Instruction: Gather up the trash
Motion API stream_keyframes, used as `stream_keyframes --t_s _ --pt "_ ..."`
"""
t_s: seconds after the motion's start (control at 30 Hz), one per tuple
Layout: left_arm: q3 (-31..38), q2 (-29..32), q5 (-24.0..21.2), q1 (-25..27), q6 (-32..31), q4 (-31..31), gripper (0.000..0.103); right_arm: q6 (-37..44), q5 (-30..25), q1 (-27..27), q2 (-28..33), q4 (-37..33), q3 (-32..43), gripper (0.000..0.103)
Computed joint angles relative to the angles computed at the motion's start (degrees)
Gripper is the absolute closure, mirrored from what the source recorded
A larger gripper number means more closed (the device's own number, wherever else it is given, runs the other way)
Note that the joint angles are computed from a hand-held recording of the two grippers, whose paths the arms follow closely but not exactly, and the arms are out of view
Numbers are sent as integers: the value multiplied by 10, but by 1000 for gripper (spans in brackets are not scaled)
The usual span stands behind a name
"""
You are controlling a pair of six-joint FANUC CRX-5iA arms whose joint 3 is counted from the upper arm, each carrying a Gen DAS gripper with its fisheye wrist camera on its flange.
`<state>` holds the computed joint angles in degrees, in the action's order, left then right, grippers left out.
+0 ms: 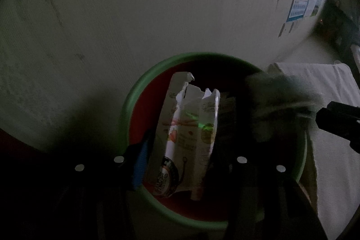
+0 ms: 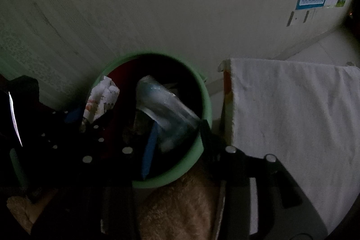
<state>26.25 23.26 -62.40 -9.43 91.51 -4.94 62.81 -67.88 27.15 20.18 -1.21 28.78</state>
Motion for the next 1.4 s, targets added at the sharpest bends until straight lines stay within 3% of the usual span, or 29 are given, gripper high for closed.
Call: stream_keyframes --t_s 0.07,0.23,0.33,0.63,0.73,0.77,0.83,0.9,0.97,1.1,1.17,1.33,1.4 --pt "5 3 -5 0 1 -2 51 2 -2 0 0 -2 1 56" --pt "14 9 -15 -3 5 -6 50 -1 6 1 -10 2 -8 55" --pt "18 10 -21 -5 7 -9 50 -9 20 2 -29 8 -30 48" --pt "27 7 -34 -10 3 -2 49 -74 64 -13 -132 29 -160 43" --pt "17 -4 -26 -16 -1 16 44 -111 76 -19 -172 55 -214 42" --pt "6 -11 -19 -16 -7 29 43 -127 82 -19 -188 70 -235 37" --pt "-4 -20 -8 -25 -19 50 43 -164 87 -18 -216 112 -274 28" --pt "-12 -32 13 -43 -37 72 42 -207 88 -18 -245 167 -312 28" --pt "-23 -43 42 -60 -62 102 31 -237 89 -25 -274 204 -339 21" --pt "-53 -72 132 -100 -131 187 19 -335 99 -23 -351 332 -415 5" --pt "-66 -84 178 -119 -160 223 7 -380 105 -24 -391 392 -451 4" --pt "-84 -108 281 -165 -216 293 7 -506 118 -24 -466 573 -543 4" --pt "-55 -105 279 -177 -176 256 7 -573 105 -26 -481 668 -581 4"
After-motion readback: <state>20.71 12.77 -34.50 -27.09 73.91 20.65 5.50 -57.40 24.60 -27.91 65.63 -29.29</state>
